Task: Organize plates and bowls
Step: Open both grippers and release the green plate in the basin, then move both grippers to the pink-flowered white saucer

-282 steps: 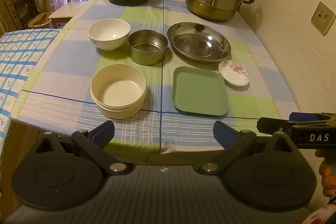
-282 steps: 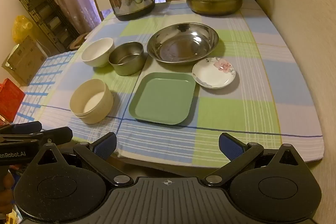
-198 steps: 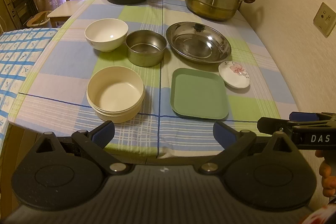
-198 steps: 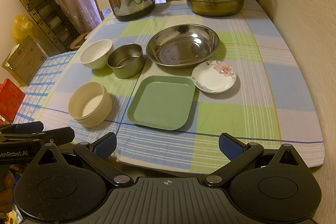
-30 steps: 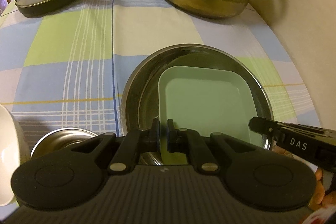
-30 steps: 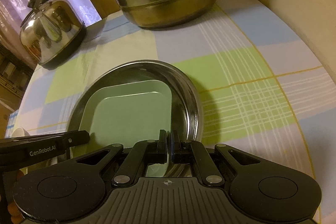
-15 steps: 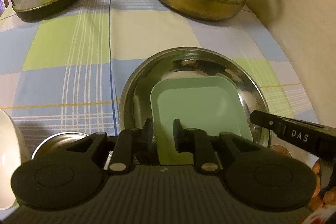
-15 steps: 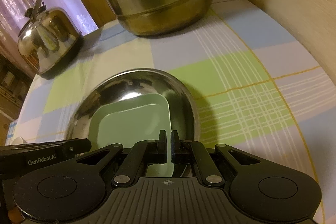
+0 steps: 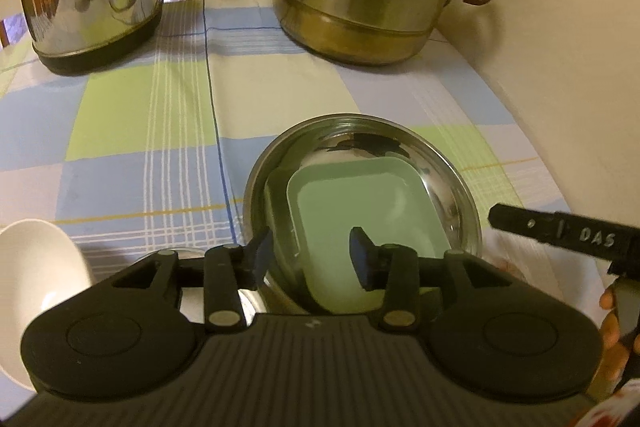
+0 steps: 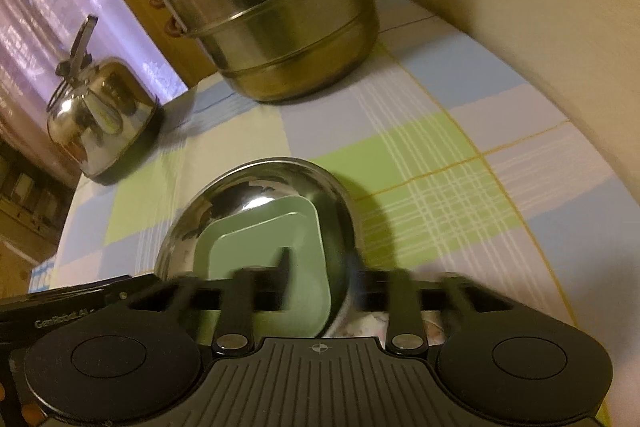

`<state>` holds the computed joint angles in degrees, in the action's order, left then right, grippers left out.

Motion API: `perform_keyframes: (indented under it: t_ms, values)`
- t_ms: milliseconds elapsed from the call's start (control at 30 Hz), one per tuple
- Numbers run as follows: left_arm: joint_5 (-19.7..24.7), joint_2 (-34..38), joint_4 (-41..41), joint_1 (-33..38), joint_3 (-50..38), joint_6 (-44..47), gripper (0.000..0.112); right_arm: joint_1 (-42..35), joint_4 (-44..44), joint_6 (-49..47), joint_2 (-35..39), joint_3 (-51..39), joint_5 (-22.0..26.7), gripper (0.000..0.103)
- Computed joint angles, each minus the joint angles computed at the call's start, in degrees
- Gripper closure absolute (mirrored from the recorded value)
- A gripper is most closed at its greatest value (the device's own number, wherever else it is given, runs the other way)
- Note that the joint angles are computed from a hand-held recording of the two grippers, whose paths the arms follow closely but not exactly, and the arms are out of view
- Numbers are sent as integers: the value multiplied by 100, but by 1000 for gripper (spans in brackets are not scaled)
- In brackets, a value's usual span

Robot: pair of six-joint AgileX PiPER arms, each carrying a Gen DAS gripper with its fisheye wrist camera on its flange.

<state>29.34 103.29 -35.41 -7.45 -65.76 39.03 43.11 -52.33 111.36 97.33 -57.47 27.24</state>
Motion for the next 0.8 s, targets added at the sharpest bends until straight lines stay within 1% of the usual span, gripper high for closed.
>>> perform_keyframes:
  t_ms: [100,167,300,400,500,567,667,800]
  values:
    - [40,-244,-94,76,222,289,73,239,-82,282,-238,176,248,47]
    - [40,-444,-91,84,399,368,73,365,-74,441,-396,296,327,46]
    - [119,-845,-95,81,732,357,69,653,80,520,-734,476,548,46]
    - [30,-1201,24,-32,1056,100,68,850,133,498,-975,613,690,46]
    - [-66,-1570,248,-189,1369,-334,67,927,326,264,-1212,783,653,46]
    - [-158,-1817,506,-331,1581,-778,65,971,486,6,-1375,910,594,46]
    - [-291,-2195,1080,-606,1882,-1637,61,1107,628,-287,-1628,1113,651,46]
    - [-382,-2621,1813,-992,2239,-2803,61,1255,859,-691,-1898,1348,656,46]
